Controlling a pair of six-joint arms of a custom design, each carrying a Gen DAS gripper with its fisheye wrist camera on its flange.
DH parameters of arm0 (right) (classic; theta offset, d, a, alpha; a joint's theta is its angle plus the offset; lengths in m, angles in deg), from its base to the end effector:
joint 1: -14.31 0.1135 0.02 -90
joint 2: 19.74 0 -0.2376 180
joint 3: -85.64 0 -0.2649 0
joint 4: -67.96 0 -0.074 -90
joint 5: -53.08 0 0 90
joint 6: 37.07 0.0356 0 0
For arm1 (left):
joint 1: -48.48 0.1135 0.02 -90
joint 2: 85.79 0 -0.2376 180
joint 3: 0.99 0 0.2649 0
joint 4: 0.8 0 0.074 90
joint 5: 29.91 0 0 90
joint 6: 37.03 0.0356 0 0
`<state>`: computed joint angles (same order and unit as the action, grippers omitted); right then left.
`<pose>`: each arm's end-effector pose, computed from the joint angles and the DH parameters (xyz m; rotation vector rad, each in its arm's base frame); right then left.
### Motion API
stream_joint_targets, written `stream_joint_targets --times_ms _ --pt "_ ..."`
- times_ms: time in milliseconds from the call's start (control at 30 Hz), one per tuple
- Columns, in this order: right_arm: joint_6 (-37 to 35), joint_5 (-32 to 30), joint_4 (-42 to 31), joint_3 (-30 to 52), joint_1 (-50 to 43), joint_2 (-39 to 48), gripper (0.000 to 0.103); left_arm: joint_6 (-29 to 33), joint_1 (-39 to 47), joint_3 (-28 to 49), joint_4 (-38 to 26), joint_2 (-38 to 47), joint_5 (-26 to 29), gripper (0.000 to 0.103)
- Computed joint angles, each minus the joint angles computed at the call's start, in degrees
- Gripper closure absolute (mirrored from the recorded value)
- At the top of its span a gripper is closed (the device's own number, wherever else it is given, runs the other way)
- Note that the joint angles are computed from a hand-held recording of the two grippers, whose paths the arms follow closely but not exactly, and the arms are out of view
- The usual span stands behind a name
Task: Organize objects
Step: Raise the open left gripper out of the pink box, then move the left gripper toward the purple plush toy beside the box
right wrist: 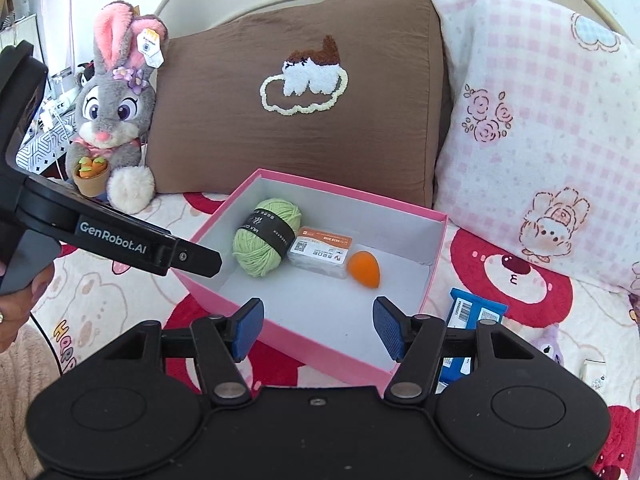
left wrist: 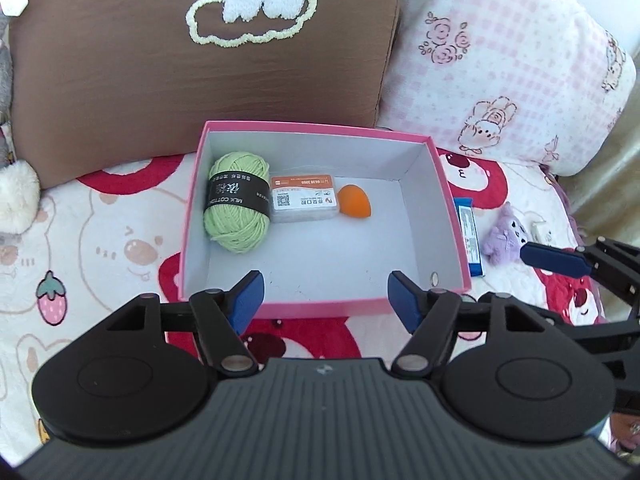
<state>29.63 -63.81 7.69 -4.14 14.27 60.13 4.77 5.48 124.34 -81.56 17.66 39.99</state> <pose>0.3069 0.0159 0.3141 -0.6726 2.2543 0.3758 0.2838 -0.2479 0.3513 -0.2378 2.5036 -0.1883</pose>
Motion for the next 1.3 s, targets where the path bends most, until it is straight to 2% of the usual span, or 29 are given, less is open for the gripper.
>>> stream_joint_targets --times_ms 467,733,933,1167,1300 --pt "-4.68 -3.59 -7.53 -2.38 -2.31 -9.35 0.032 -5.15 -8.8 -1.82 -6.61 -5.19 -5.47 0.03" --pt "-8.37 -4.14 -12.29 -3.24 -4.61 -11.94 0.025 -10.12 -12.83 -4.15 -6.76 -6.61 -7.08 0.029" --pt "-13.99 -5.28 -16.79 -3.35 -9.56 -12.48 0.025 -13.33 -14.75 -5.21 -4.72 -6.01 -5.92 0.026" --pt "-19.34 -4.75 -20.43 -2.79 -16.0 -12.57 0.025 -12.68 -16.15 -4.16 -0.95 -2.48 -2.44 0.021" --pt "-24.2 -2.86 -22.55 -0.92 -19.32 -11.48 0.025 -10.61 -16.44 0.69 0.31 2.8 -0.59 0.02"
